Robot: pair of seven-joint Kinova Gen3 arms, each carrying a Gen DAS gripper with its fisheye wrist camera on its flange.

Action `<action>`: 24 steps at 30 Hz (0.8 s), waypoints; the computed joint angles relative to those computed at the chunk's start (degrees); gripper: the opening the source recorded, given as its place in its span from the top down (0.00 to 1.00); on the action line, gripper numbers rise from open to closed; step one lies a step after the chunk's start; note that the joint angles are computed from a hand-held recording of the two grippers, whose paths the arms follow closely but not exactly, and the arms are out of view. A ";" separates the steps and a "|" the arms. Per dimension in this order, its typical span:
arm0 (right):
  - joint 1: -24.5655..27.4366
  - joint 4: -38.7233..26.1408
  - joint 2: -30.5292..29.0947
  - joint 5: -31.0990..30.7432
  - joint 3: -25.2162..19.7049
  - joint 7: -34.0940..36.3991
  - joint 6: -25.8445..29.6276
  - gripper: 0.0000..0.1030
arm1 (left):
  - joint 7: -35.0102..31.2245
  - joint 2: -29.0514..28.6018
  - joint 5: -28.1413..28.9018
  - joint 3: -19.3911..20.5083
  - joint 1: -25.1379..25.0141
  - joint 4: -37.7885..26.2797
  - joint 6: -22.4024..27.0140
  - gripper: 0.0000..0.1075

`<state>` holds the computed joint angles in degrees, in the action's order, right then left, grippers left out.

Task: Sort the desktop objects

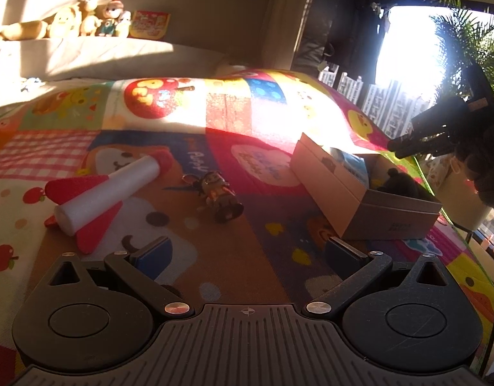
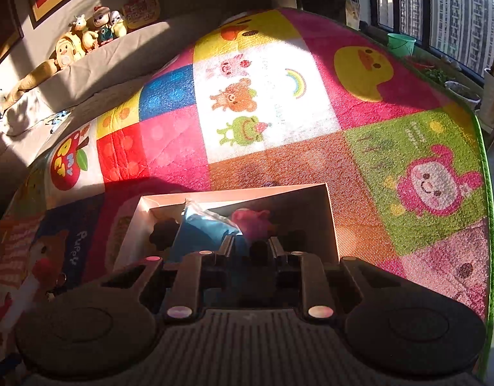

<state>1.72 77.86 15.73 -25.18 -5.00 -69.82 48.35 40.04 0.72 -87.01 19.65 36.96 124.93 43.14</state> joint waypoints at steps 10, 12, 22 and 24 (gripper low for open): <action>-8.70 22.96 -15.31 -5.61 -2.28 19.87 -18.27 0.72 | -1.68 1.29 4.75 0.70 2.17 -1.99 7.42 0.04; -10.55 23.51 -13.64 -7.80 -4.76 22.89 -17.83 0.72 | -3.96 1.23 7.29 0.80 2.85 -2.63 10.62 0.04; -26.57 16.91 0.30 6.81 -3.17 4.76 -22.98 0.39 | -7.75 -1.59 15.54 1.03 1.86 -1.73 18.19 0.04; -26.96 16.15 1.14 11.09 -3.83 1.49 -22.60 0.48 | -8.49 -1.46 14.64 1.12 1.33 -1.68 18.72 0.04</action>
<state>-25.24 94.01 16.87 -14.09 -8.82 -68.33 25.75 31.55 -0.74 -72.37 20.77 38.29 123.25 61.86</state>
